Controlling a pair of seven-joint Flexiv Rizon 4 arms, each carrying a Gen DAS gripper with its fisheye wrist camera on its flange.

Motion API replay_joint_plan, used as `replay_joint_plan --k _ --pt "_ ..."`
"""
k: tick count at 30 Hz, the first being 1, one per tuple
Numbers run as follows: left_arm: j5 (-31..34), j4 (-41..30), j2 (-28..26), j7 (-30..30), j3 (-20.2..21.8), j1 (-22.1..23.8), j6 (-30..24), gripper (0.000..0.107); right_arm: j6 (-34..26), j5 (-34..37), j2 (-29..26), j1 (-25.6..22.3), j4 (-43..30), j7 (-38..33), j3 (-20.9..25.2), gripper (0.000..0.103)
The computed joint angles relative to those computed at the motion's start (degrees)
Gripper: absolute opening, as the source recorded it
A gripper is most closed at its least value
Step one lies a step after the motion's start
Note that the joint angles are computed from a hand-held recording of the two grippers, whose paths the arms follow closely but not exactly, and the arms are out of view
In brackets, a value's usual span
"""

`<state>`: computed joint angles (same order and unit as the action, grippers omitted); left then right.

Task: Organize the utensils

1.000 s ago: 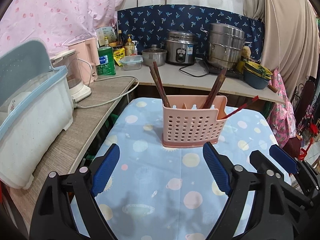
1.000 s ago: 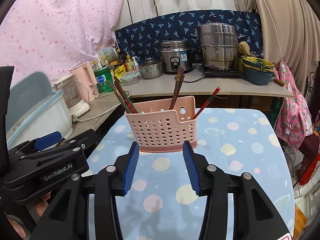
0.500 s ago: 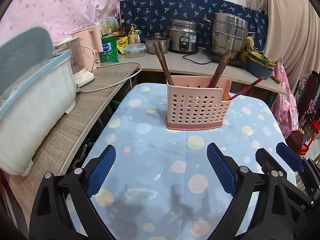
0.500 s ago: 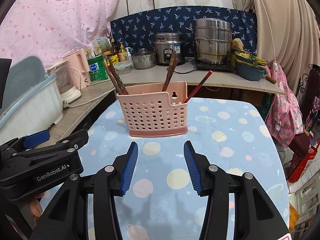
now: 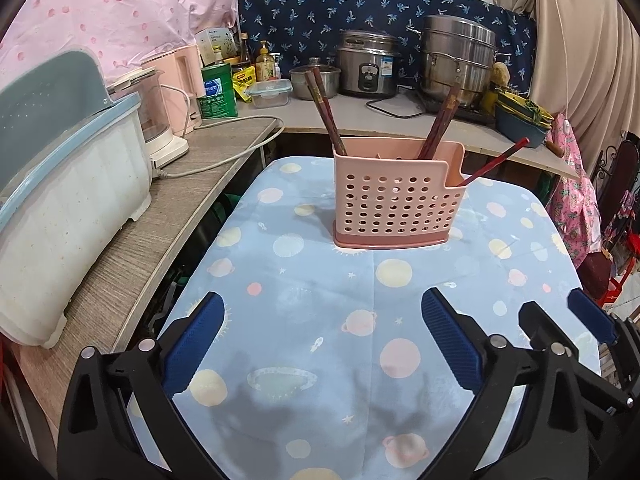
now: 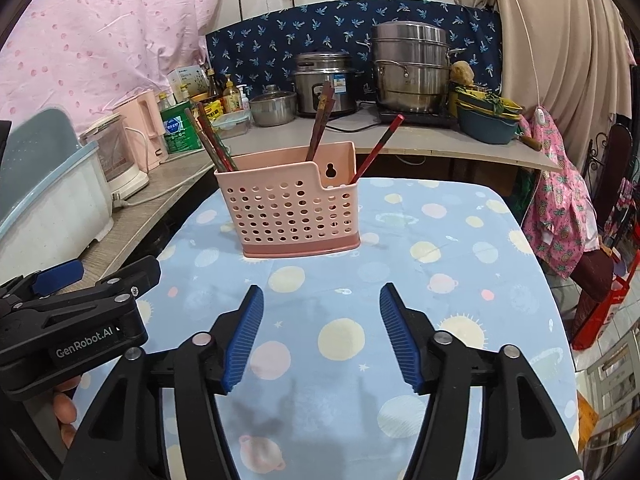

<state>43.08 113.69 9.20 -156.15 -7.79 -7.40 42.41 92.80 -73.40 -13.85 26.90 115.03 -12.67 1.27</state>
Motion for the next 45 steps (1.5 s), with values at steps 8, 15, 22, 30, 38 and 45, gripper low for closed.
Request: replay_joint_plan --k 8,15,22,30,38,45 --pt "-0.48 0.31 -0.21 0.39 0.23 0.14 -0.56 0.096 -2.61 3.27 -0.07 -0.84 0.07 -3.65 2.20 0.084" --pt "-0.39 0.20 -0.45 1.28 0.28 -0.14 -1.36 0.096 -3.64 7.19 0.12 0.40 0.61 -6.97 2.10 0.085" --pt "-0.44 0.32 -0.30 1.18 0.41 -0.10 -1.52 0.096 -4.04 9.01 0.30 1.56 0.87 -8.54 1.50 0.085" --pt "0.05 0.12 -0.25 0.74 0.20 -0.02 -2.12 0.096 -4.48 10.99 0.37 2.02 0.96 -10.07 1.71 0.085" --pt "-0.02 0.09 -0.22 0.79 0.29 -0.06 -2.35 0.096 -4.99 7.68 0.62 2.42 0.77 -7.21 0.77 0.085" --pt "0.56 -0.26 -0.37 0.23 -0.10 -0.15 -3.18 0.096 -6.12 7.81 0.44 1.44 0.49 -7.16 2.07 0.085"
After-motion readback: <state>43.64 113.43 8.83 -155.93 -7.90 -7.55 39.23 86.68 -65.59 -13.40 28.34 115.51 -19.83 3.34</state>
